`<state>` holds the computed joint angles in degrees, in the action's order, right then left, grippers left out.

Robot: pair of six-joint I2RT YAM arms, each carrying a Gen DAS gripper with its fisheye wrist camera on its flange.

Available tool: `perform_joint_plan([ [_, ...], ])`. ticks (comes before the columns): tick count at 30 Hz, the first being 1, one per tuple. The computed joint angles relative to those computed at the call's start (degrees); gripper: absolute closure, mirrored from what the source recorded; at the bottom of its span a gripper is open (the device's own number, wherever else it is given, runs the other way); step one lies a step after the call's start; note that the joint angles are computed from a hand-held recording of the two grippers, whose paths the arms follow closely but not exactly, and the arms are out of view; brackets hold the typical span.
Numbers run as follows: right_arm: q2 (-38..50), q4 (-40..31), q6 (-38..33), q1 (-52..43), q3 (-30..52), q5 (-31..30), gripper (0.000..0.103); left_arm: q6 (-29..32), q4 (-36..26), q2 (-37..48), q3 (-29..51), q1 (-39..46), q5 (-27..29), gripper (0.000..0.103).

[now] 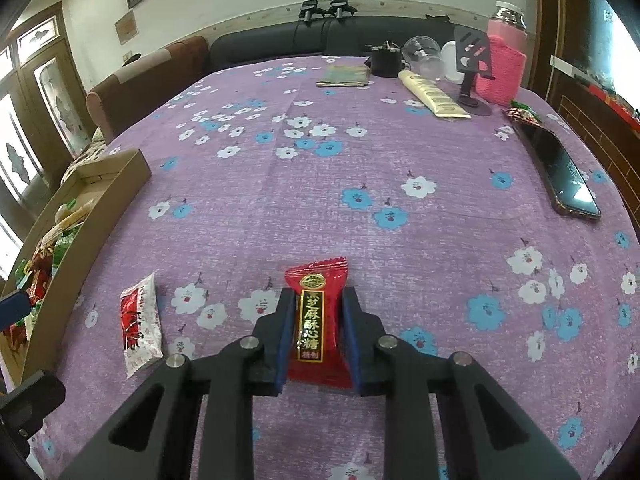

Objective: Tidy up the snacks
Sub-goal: 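Grasp the clear red-wrapped candy packet with the left tool while the right tool holds the candy bar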

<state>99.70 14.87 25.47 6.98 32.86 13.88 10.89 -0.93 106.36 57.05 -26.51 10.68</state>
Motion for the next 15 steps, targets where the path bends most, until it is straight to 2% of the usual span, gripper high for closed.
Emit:
perform_joint_plan([
  [4,-0.41,0.37,0.4,-1.01,-0.53,-0.8,0.081,-0.78,-2.12,2.95,3.39,-0.23,2.81,0.019],
  [12,-0.69,0.74,0.48,-1.58,-0.96,-1.49,0.081,-2.46,-3.67,10.34,10.96,-2.62,-0.35,0.019],
  [14,-0.73,0.75,0.45,-1.59,-1.0,-1.5,0.081,-2.35,-4.99,12.95,13.28,-2.39,0.11,0.026],
  [15,-0.73,0.75,0.45,-1.59,-1.0,-1.5,0.081,-2.08,-6.36,14.37,14.72,-2.05,1.27,0.046],
])
